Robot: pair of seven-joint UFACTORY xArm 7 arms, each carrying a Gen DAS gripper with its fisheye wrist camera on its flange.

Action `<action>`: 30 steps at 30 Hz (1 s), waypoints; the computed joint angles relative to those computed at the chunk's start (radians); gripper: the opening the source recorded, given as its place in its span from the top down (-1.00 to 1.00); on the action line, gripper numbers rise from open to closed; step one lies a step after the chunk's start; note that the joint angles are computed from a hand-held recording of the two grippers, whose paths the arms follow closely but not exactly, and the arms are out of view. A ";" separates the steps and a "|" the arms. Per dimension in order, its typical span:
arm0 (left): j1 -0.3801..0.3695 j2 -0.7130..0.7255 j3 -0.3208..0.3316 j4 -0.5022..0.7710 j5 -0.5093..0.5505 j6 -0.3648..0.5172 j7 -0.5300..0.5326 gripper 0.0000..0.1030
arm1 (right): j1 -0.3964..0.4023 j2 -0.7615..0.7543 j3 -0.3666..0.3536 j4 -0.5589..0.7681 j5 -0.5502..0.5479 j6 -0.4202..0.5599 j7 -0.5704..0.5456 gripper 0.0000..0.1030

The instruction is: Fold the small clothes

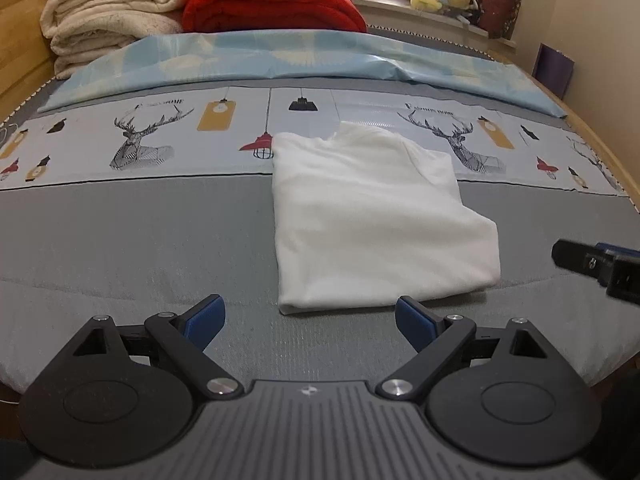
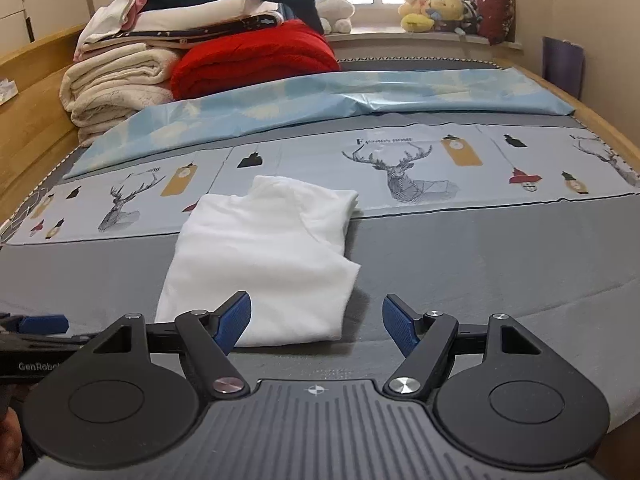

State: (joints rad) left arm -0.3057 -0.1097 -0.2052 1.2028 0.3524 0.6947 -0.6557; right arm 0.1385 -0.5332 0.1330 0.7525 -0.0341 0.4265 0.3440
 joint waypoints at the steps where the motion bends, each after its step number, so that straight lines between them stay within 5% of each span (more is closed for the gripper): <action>1: 0.001 0.001 0.000 0.000 0.001 0.000 -0.004 -0.84 | 0.003 0.004 0.000 0.002 -0.002 0.002 -0.006 -0.46; 30: 0.008 0.003 0.010 -0.007 -0.043 -0.035 0.039 -0.84 | 0.015 0.046 0.008 0.032 -0.016 0.028 -0.009 -0.53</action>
State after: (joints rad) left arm -0.2977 -0.1063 -0.1950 1.1961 0.3091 0.6602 -0.6164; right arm 0.1532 -0.4868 0.1408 0.7846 -0.0503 0.4543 0.3348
